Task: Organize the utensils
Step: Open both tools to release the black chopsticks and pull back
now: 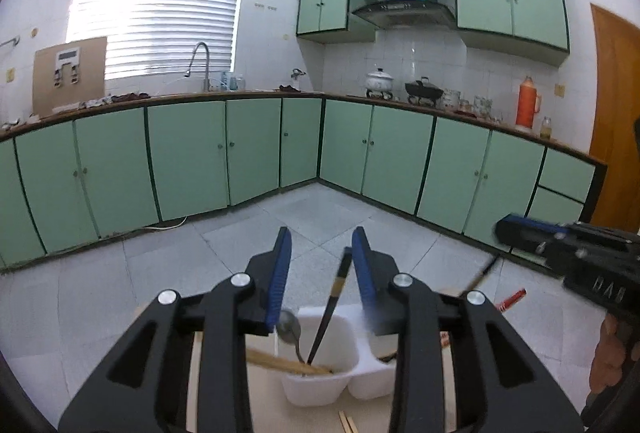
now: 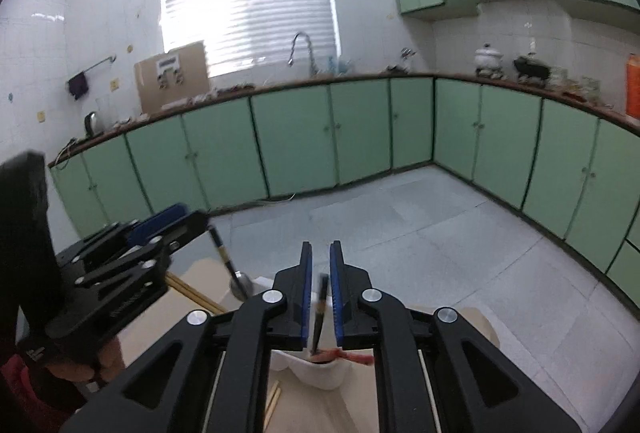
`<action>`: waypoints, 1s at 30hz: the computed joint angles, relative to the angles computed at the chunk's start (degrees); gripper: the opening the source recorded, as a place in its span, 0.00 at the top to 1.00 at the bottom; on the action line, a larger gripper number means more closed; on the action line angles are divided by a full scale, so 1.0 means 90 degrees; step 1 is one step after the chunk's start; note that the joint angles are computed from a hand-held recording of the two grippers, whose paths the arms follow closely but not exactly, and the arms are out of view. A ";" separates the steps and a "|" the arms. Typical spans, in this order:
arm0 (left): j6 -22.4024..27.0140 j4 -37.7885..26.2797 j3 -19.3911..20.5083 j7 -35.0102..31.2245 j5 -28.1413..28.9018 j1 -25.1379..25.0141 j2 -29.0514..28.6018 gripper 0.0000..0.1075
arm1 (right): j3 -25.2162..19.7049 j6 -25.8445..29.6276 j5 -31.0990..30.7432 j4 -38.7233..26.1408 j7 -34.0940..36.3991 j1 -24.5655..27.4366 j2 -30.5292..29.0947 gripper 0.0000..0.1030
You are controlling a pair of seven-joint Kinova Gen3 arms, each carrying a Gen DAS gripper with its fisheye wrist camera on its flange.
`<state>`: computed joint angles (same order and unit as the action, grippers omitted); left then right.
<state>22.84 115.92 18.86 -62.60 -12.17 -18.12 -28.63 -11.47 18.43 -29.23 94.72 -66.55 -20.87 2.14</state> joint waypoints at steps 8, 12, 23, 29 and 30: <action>0.0357 0.0959 0.0211 0.0189 0.0268 -0.0179 -0.1556 0.41 | -0.0264 -0.2025 -0.1317 0.2205 0.1297 -0.0156 -0.1317 0.35; 0.0916 0.1265 0.0357 0.0180 0.0493 -0.0086 -0.2216 0.37 | -0.0870 -0.2263 -0.1089 0.2900 0.0890 0.0267 -0.1690 0.33; 0.2513 0.1585 0.0556 0.0084 0.0984 0.0352 -0.2986 0.28 | -0.2839 -0.0949 -0.0545 0.3457 -0.0741 0.2338 -0.2035 0.08; 0.2997 0.1796 0.0754 0.0175 0.1132 0.0366 -0.3328 0.28 | -0.3025 -0.0456 -0.0061 0.3591 -0.1452 0.2364 -0.2001 0.12; 0.3045 0.1817 0.0756 0.0186 0.1149 0.0373 -0.3404 0.28 | -0.3014 -0.0525 -0.0007 0.3694 -0.1544 0.2311 -0.2048 0.14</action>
<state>50.25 132.28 25.66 -60.93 -1.83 -14.76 -59.27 -38.59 13.70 -29.29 127.96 -80.45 -0.07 -16.29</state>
